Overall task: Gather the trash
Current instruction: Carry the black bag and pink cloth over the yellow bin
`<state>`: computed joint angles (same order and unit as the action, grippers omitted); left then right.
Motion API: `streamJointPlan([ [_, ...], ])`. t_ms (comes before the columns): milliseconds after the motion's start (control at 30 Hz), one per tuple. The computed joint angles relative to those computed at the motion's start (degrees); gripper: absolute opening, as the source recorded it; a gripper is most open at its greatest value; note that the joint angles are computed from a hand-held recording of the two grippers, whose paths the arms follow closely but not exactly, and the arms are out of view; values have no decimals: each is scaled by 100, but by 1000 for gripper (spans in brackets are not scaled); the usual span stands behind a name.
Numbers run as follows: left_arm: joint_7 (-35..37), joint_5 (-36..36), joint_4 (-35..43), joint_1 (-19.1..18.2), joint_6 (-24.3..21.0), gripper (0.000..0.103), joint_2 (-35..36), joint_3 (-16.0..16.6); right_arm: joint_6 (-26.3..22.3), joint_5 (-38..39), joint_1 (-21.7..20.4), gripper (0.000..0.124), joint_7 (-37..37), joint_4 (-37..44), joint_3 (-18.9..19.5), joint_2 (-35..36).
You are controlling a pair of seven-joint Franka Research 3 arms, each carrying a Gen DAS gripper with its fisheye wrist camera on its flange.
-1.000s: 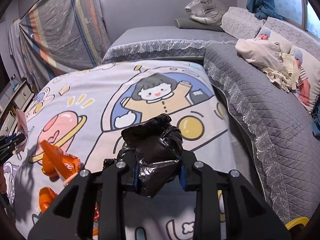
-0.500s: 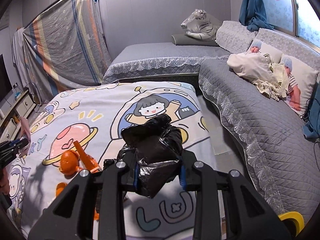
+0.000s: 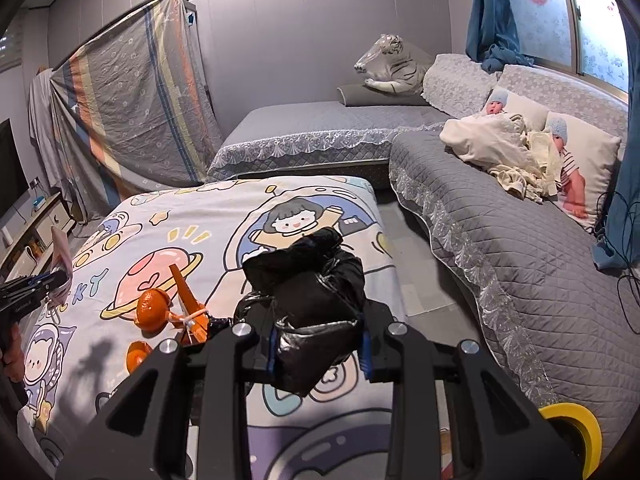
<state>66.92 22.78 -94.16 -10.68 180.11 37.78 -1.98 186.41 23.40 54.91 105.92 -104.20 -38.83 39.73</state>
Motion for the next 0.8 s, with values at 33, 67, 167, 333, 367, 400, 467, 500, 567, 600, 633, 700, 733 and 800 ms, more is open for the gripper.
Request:
streamJointPlan([
  [33,25,-5,-9,23,-4,20,-7,-56,38,14,44,28,3,-69,-35,-28],
  [67,39,-10,-3,23,-10,20,-5,-87,84,46,114,28,-3,-161,-94,-62],
  [167,97,-23,17,16,-39,20,5,-193,236,217,259,28,-119,-409,-205,-168],
  [333,277,-54,74,25,-70,20,51,-440,465,650,473,28,-447,-810,-347,-368],
  [367,299,-65,87,5,-79,20,55,-463,505,743,529,28,-513,-878,-385,-392],
  [400,317,-73,99,-29,-84,20,59,-484,541,835,587,28,-584,-946,-429,-420],
  [467,446,-99,151,6,-100,20,97,-666,627,1031,710,28,-725,-1096,-521,-475],
  [500,489,-113,171,-5,-102,20,111,-708,673,1140,784,28,-791,-1175,-570,-500],
  [567,614,-139,221,-15,-114,20,152,-846,744,1343,903,28,-942,-1319,-668,-556],
  [600,677,-157,249,-18,-125,20,177,-917,774,1462,987,28,-1015,-1389,-740,-567],
  [633,754,-180,284,-5,-147,20,207,-1009,801,1571,1059,28,-1094,-1464,-801,-588],
  [700,853,-230,384,-51,-202,20,269,-1095,874,1774,1135,28,-1234,-1595,-846,-652],
  [733,921,-258,427,-50,-228,20,300,-1163,914,1860,1151,28,-1312,-1671,-854,-707],
  [800,1078,-305,521,-55,-268,21,370,-1296,964,2061,1211,28,-1460,-1766,-902,-760],
])
